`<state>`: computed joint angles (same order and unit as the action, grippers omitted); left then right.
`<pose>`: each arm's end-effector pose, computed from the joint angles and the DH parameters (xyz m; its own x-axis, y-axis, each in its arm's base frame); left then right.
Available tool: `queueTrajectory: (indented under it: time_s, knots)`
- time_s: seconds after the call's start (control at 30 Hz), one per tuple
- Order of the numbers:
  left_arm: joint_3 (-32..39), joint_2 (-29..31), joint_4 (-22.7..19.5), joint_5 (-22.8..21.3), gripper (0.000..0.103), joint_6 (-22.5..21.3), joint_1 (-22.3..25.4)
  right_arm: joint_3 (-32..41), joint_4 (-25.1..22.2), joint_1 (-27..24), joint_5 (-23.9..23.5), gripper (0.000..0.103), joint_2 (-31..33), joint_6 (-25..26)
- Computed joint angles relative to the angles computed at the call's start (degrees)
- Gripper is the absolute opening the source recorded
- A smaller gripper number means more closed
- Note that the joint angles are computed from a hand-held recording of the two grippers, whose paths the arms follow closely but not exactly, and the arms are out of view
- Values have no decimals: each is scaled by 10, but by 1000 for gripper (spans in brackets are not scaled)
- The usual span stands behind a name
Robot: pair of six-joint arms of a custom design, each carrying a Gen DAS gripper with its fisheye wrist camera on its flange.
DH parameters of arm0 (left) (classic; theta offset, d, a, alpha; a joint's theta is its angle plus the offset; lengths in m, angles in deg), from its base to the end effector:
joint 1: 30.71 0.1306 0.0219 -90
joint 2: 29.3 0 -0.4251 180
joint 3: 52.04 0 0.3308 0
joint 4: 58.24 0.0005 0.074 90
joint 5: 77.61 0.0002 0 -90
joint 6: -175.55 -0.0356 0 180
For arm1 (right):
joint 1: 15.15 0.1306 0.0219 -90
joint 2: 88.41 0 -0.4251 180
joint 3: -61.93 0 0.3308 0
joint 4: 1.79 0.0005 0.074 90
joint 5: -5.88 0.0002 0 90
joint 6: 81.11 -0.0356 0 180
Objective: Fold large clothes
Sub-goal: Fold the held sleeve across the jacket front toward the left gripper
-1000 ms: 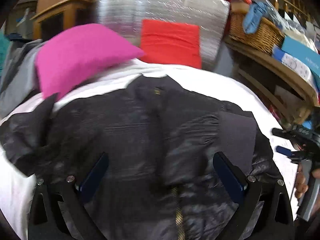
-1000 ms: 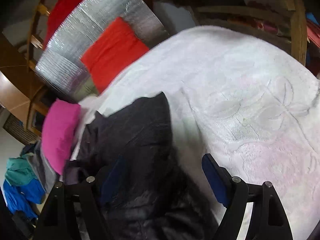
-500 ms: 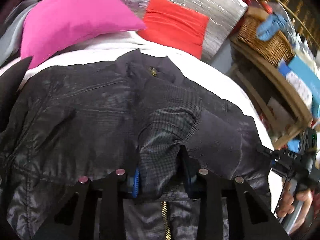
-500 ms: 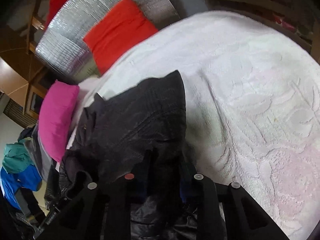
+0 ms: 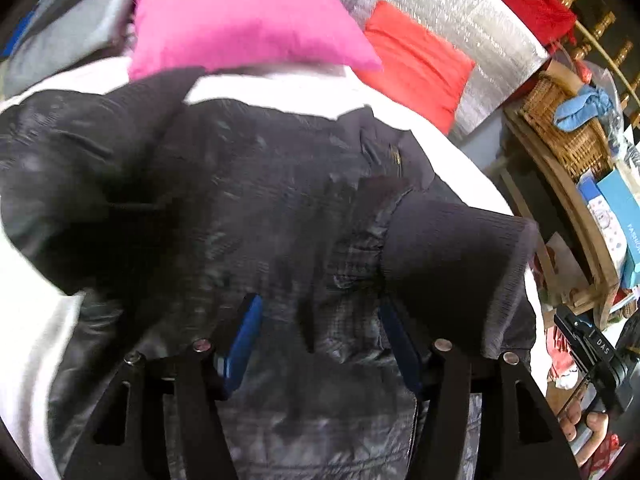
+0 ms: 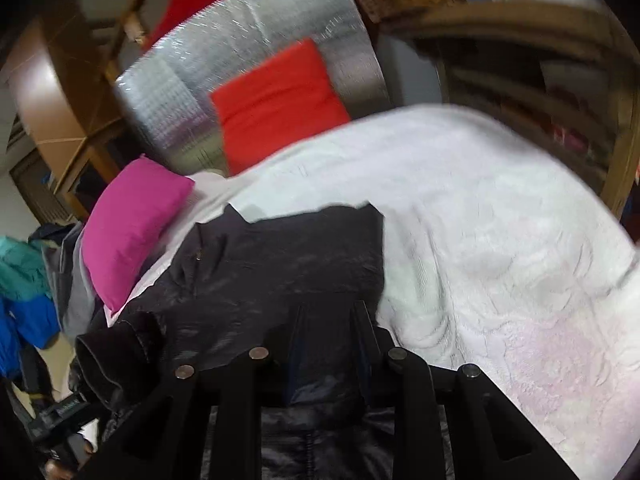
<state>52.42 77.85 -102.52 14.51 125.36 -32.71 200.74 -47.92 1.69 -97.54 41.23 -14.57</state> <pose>0.5519 -0.0211 0.4410 -0.5997 -0.6193 -0.5069 -0.4216 0.7828 -0.4577 0.6738 0.2121 0.4452 -0.7108 0.1895 -0.6775 -0.1922 0.8741 0.4461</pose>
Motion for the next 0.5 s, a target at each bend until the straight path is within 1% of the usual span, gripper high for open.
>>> queueTrajectory:
  time_s: [0.07,0.1,0.17,0.2,0.27,0.33,0.37,0.4,0.43,0.47,0.5]
  knots:
    - [-16,-19,19,-25,63,-8,-1,6,-7,9,-11,26,2,15]
    - [-27,-31,38,-44,64,-16,-4,17,-20,15,-12,26,8,21]
    - [-47,-51,71,-71,73,-32,-10,50,-62,25,-12,26,28,27]
    - [-54,-58,85,-83,79,-40,-14,75,-91,29,-12,26,43,27]
    - [-60,-64,98,-84,80,-42,-16,143,-159,33,-19,26,82,17]
    - [-62,-66,112,-67,80,-41,-13,246,-252,32,-26,26,139,-4]
    - [-66,-67,122,-58,80,-39,-12,306,-300,29,-40,27,171,-20]
    - [-65,-66,129,-50,80,-38,-12,336,-322,24,-66,27,191,-41]
    - [-61,-63,131,-41,82,-38,-11,338,-320,19,-84,27,195,-58]
    - [-63,-63,133,-31,83,-37,-11,311,-299,14,-102,27,185,-73]
    - [-58,-59,127,-21,83,-37,-12,306,-295,11,-118,27,183,-81]
